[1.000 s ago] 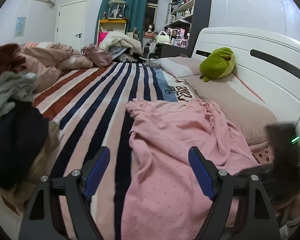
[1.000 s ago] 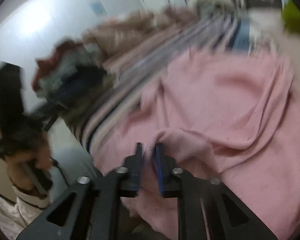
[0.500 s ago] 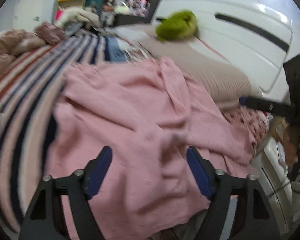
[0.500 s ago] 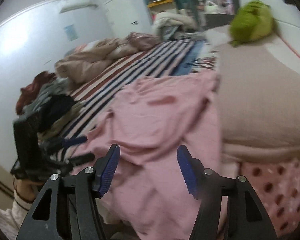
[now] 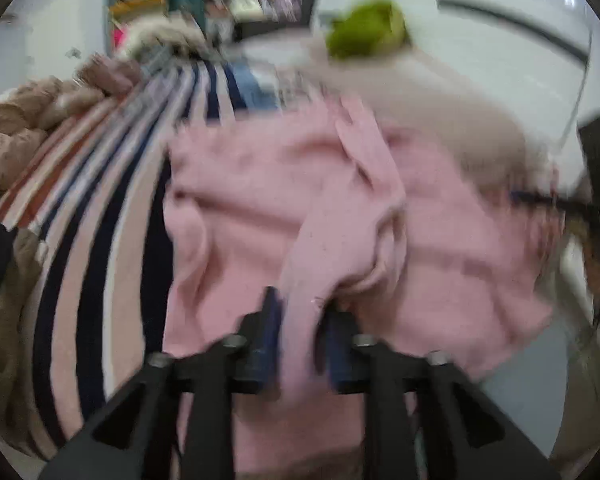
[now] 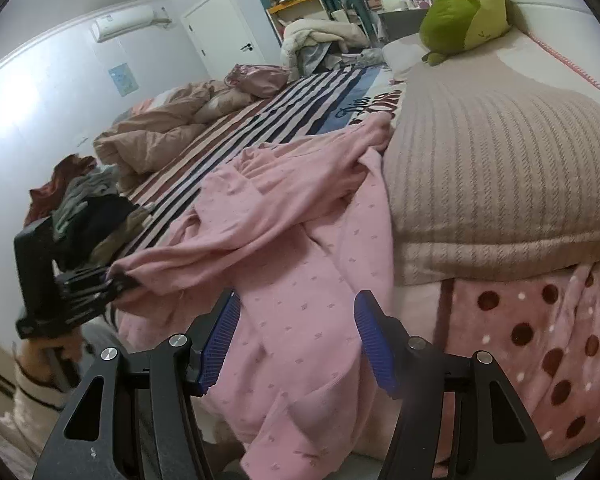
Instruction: Fold small clothes
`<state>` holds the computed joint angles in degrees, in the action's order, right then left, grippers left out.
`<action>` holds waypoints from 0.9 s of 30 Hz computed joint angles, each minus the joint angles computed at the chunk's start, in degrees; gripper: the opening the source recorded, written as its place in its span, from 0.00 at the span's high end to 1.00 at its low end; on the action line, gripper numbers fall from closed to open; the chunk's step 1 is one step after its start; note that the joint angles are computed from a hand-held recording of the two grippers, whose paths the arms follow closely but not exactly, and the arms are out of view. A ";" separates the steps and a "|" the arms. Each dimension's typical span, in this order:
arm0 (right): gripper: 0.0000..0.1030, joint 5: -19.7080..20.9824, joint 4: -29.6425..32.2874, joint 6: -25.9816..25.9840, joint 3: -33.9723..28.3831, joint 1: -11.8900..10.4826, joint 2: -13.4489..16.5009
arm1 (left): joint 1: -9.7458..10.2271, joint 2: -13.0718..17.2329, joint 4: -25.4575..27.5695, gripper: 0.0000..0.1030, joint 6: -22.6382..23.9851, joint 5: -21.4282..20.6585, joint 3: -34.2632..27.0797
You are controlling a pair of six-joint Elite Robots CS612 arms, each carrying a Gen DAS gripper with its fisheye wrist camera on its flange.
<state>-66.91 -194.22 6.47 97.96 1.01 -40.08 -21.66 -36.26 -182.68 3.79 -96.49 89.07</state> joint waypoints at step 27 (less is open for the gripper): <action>0.84 -41.91 14.23 -32.63 -31.33 7.69 15.43 | 2.52 7.24 8.99 0.95 1.32 -17.66 -15.05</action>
